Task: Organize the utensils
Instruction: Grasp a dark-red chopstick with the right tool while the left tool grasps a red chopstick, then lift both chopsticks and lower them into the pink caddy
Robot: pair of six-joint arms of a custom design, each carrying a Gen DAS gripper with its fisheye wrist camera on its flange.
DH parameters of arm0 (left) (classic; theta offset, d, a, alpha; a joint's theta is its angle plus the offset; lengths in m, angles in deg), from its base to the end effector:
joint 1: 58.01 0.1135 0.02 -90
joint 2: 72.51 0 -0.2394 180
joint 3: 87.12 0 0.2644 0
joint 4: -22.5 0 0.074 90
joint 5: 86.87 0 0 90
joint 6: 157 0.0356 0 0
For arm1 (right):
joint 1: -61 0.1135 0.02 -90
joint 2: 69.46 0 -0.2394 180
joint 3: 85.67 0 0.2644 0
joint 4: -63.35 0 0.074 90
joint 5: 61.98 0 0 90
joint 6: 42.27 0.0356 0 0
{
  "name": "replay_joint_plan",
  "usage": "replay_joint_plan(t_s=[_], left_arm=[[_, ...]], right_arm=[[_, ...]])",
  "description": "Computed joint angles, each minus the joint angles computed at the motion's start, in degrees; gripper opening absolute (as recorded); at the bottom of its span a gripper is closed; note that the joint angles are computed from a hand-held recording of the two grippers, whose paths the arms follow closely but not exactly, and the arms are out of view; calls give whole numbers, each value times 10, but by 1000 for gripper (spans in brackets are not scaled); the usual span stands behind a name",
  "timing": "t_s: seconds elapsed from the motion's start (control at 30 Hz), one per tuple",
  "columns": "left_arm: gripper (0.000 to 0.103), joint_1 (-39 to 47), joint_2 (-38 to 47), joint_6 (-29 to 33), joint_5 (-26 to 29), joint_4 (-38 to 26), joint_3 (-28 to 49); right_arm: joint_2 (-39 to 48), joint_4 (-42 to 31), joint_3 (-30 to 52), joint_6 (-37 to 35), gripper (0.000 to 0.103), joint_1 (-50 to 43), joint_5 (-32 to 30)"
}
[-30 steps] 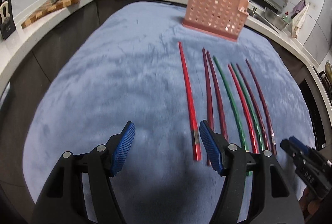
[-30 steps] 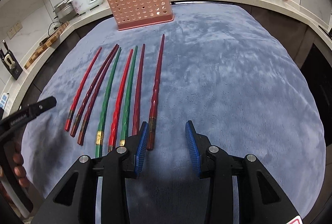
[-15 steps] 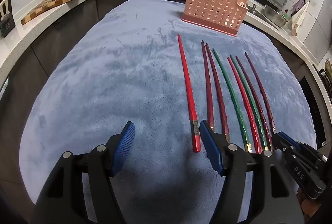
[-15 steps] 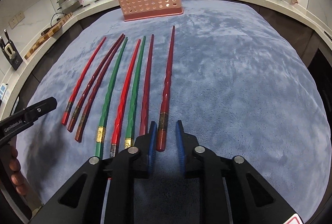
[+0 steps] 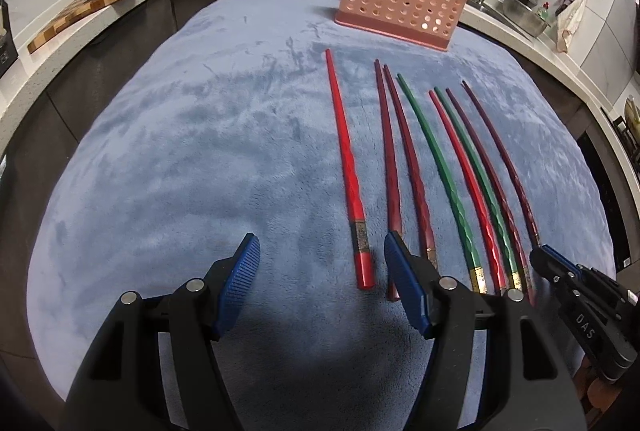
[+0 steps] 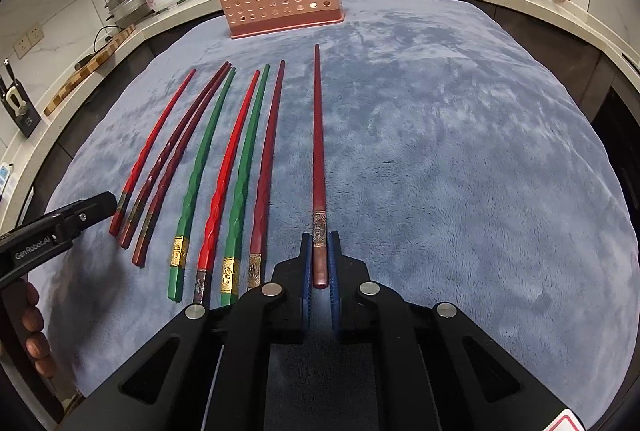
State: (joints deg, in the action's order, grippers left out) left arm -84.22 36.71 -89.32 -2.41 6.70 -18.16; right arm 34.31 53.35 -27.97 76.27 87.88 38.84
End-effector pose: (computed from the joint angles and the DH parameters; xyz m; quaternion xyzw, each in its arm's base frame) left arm 0.3260 -0.1567 0.0779 0.0183 0.9553 -0.0777 0.2848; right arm 0.2896 0.1393 0.0652 0.0413 0.9517 0.0552 0.2991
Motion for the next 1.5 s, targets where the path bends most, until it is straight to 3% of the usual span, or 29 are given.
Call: replay_joint_plan(t_s=[0.17, 0.4, 0.5, 0.77, 0.93, 1.1, 1.5], left_arm=[[48, -4, 18, 12, -11, 1, 8], [19, 0, 18, 30, -19, 1, 6], [12, 2, 16, 37, -20, 4, 1], [7, 9, -12, 34, -1, -14, -3], [7, 12, -65, 38, -5, -24, -14], [7, 21, -113, 41, -7, -37, -3], [7, 53, -129, 70, -7, -65, 111]], right_arm=[[2, 1, 0, -1, 7, 1, 1], [4, 3, 0, -5, 7, 2, 4], [5, 1, 1, -7, 7, 2, 3], [-48, -15, -17, -16, 7, 8, 20], [-118, -36, -26, -39, 7, 12, 52], [-173, -55, -13, -52, 7, -8, 45], [-216, -89, 82, -78, 7, -60, 3]])
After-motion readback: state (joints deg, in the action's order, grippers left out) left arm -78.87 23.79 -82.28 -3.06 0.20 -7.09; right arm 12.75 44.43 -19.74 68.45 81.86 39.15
